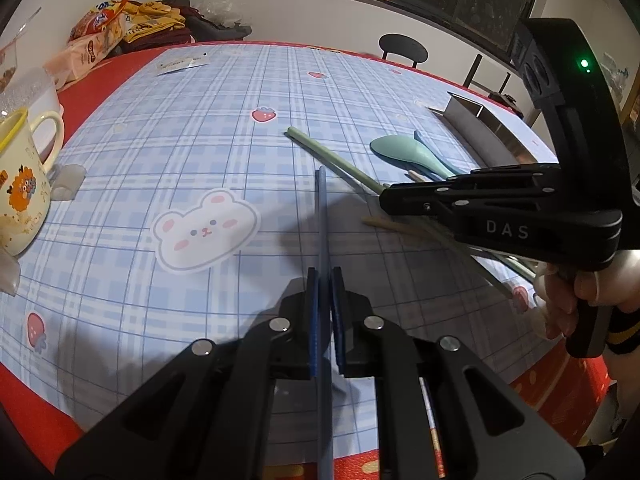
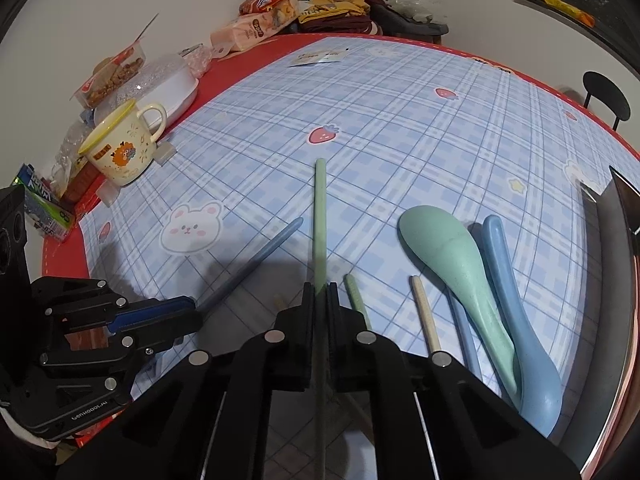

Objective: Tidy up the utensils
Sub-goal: 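Lift the green and blue chopsticks with both grippers toward the steel tray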

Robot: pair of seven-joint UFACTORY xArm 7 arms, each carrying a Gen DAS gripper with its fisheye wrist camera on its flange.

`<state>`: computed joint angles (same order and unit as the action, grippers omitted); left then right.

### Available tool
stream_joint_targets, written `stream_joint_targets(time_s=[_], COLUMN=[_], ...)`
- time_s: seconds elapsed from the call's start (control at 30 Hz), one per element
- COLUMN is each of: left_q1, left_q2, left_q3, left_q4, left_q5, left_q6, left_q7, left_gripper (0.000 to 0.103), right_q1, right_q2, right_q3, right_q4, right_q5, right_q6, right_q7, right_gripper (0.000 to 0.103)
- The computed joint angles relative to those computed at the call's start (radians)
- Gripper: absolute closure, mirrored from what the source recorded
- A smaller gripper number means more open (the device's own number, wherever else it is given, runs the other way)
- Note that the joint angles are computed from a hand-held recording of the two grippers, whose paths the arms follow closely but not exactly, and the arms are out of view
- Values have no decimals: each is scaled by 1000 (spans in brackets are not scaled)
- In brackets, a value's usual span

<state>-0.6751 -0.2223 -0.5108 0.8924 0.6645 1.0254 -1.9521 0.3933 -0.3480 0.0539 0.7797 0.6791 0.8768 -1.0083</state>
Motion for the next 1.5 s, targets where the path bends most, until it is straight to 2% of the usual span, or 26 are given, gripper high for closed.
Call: stream_joint_targets(time_s=[0.23, 0.4, 0.53, 0.7, 0.87, 1.0, 1.23, 1.5], left_q1=[-25, -74, -82, -47, -20, -16, -13, -27], left_q2=[84, 148, 75, -32, -37, -62, -17, -25], left_q3=[0, 29, 51, 11, -50, -57, -54, -34], left_q4=[94, 164, 82, -23, -10, -31, 13, 14], left_q5=[2, 13, 13, 28, 84, 93, 68, 33], left_q6=[123, 211, 131, 50, 89, 76, 104, 119], left_q7=[52, 94, 17, -128, -173, -220, -151, -139], left_gripper=[91, 93, 93, 93, 93, 93, 93, 93], right_q1=[-9, -26, -50, -78, -96, -116, -178, -247], right_q2=[-77, -145, -178, -226, -257, -255, -259, -215], right_q3=[-57, -99, -132, -163, -184, -206, -240, -276], right_q4=[-61, -106, -131, -177, -190, -181, -181, -144], right_q5=[102, 157, 193, 233, 259, 270, 264, 276], right_q6=[32, 75, 108, 105, 128, 162, 207, 230], right_q7=[-44, -79, -96, -144, -172, -171, -177, -193], right_gripper=[97, 97, 97, 97, 97, 97, 97, 97])
